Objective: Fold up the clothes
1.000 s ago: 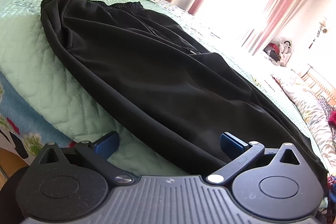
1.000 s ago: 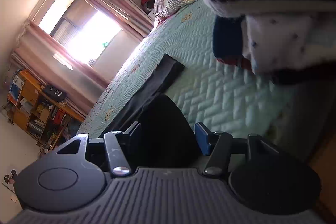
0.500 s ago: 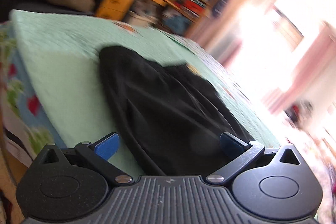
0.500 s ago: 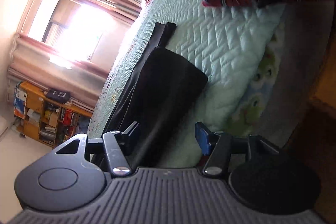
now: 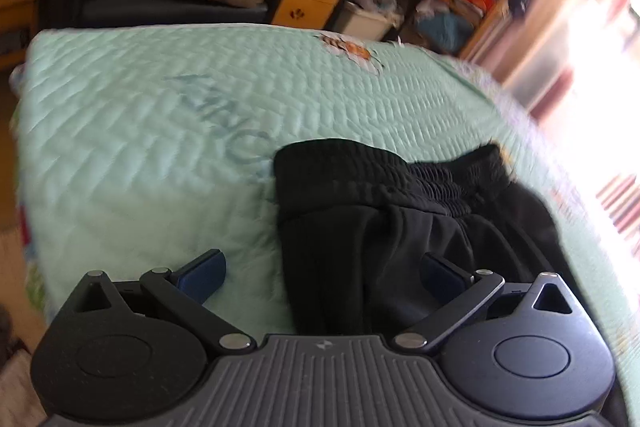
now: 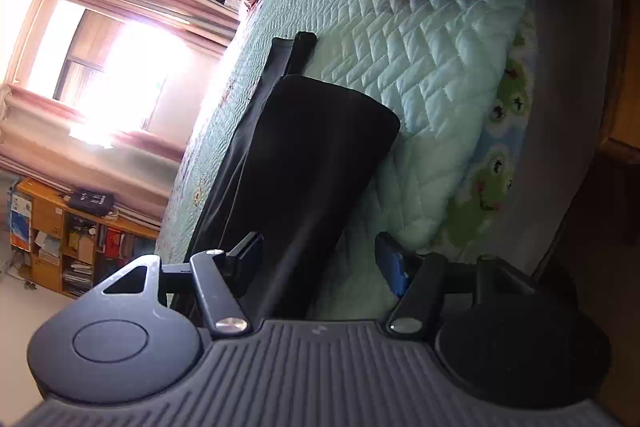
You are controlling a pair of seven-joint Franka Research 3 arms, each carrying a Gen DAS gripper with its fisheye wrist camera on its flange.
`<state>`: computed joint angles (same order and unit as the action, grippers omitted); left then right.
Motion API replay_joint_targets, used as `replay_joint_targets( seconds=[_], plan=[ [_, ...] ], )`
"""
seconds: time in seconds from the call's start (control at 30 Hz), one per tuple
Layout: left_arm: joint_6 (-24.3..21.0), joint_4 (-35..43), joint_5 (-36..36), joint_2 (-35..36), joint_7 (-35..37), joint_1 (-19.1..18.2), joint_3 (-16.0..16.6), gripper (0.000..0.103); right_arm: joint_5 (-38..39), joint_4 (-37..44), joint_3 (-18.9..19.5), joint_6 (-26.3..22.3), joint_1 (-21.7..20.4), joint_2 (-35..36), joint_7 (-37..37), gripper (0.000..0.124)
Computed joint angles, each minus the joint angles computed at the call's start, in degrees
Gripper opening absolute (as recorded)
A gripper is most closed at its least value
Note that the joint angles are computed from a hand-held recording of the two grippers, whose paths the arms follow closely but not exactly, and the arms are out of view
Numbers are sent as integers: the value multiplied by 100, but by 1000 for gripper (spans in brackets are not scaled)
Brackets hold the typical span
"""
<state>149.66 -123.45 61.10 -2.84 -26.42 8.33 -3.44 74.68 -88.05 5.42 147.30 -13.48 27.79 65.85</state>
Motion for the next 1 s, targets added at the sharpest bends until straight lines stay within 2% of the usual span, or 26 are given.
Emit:
replay_joint_targets(
  seconds=[0.03, 0.1, 0.13, 0.17, 0.2, 0.27, 0.3, 0.37, 0.43, 0.53, 0.6, 0.67, 0.77, 0.83, 0.87, 0.9, 0.93, 0.97, 1.0],
  plan=[
    [162, 65, 63, 86, 43, 25, 29, 101, -49, 40, -11, 36, 33, 31, 53, 65],
    [558, 145, 290, 221, -145, 71, 95, 86, -154, 114, -15, 138, 95, 94, 146, 66],
    [502, 161, 306, 232, -194, 49, 88, 77, -186, 143, -3, 183, 109, 119, 175, 67],
    [371, 170, 287, 228, -219, 13, 68, 55, -204, 163, 15, 221, 114, 136, 178, 70],
    [490, 89, 578, 178, -568, 16, 83, 40, -225, 184, 32, 256, 115, 152, 163, 70],
    [820, -86, 1456, 62, -1569, 68, 104, 24, -307, 181, 47, 318, 130, 143, 156, 71],
    [797, -152, 1793, -6, -1937, 64, 72, 21, -316, 159, 65, 320, 117, 124, 115, 71],
    [533, -297, 2107, -171, -2311, 2, -39, 18, -312, 99, 82, 262, 75, 63, 70, 70],
    [334, -402, 2136, -308, -2357, -64, -126, 17, -280, 12, 71, 208, 33, -20, 16, 70],
    [138, -487, 1667, -451, -1749, -152, -198, 17, -78, -120, 63, 174, -32, -118, -164, 70],
    [175, -483, 1408, -471, -1380, -157, -195, 18, 109, -144, 60, 114, -74, -121, -307, 70],
    [255, -463, 1216, -475, -1094, -139, -183, 17, 268, 19, 67, 65, -86, 32, -352, 71],
    [430, -434, 931, -452, -758, -76, -150, 10, 576, 511, 182, 113, -103, 436, -400, 71],
    [353, -385, 795, -427, -621, -70, -188, 8, 541, 813, 224, 234, -52, 659, -300, 69],
    [263, -370, 766, -447, -577, -84, -225, 8, 335, 952, 191, 307, 17, 747, -141, 47],
    [177, -364, 815, -482, -618, -97, -269, 7, -178, 1088, 51, 319, 149, 812, 224, 8],
    [156, -373, 936, -533, -757, -97, -301, 7, -638, 1204, -62, 260, 232, 853, 546, 6],
    [162, -406, 1086, -622, -982, -97, -337, 6, -700, 1182, -4, 341, 196, 787, 498, 6],
    [193, -444, 1262, -736, -1257, -96, -378, 6, -555, 1104, 166, 478, 77, 651, 151, 6]
  ],
)
